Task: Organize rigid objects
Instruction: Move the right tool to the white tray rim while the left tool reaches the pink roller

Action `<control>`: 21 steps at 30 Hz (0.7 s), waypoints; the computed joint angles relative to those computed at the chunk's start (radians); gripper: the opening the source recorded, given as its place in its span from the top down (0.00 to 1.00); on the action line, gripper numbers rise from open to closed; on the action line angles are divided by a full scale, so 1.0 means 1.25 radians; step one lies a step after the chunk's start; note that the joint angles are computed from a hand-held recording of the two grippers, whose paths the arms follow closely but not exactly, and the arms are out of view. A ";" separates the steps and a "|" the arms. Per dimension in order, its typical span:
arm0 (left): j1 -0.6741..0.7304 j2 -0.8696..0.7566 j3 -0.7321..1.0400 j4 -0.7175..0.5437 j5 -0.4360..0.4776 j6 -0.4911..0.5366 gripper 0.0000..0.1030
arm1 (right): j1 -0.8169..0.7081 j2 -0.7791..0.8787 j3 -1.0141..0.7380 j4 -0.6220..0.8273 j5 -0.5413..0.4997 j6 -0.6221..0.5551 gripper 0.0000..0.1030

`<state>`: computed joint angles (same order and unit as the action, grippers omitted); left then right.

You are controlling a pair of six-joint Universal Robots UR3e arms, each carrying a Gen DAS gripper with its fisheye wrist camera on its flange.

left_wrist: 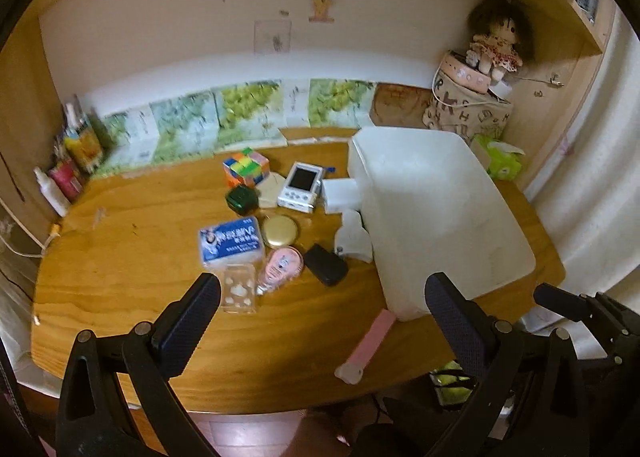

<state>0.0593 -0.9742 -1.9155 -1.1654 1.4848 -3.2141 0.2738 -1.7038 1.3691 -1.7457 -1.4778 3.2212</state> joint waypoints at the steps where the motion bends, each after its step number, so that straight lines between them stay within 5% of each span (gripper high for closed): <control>1: 0.004 -0.003 0.000 -0.002 -0.007 0.003 0.01 | -0.010 -0.001 0.000 0.008 0.001 0.003 0.19; 6: 0.012 -0.045 0.018 -0.025 -0.040 0.048 0.01 | -0.060 -0.020 0.022 0.017 -0.011 0.009 0.19; 12: -0.029 -0.143 0.069 -0.071 0.010 0.051 0.01 | -0.159 0.001 0.028 -0.008 0.006 -0.048 0.20; 21: -0.091 -0.297 0.137 -0.127 0.080 -0.023 0.01 | -0.295 0.187 -0.176 0.077 0.075 -0.157 0.29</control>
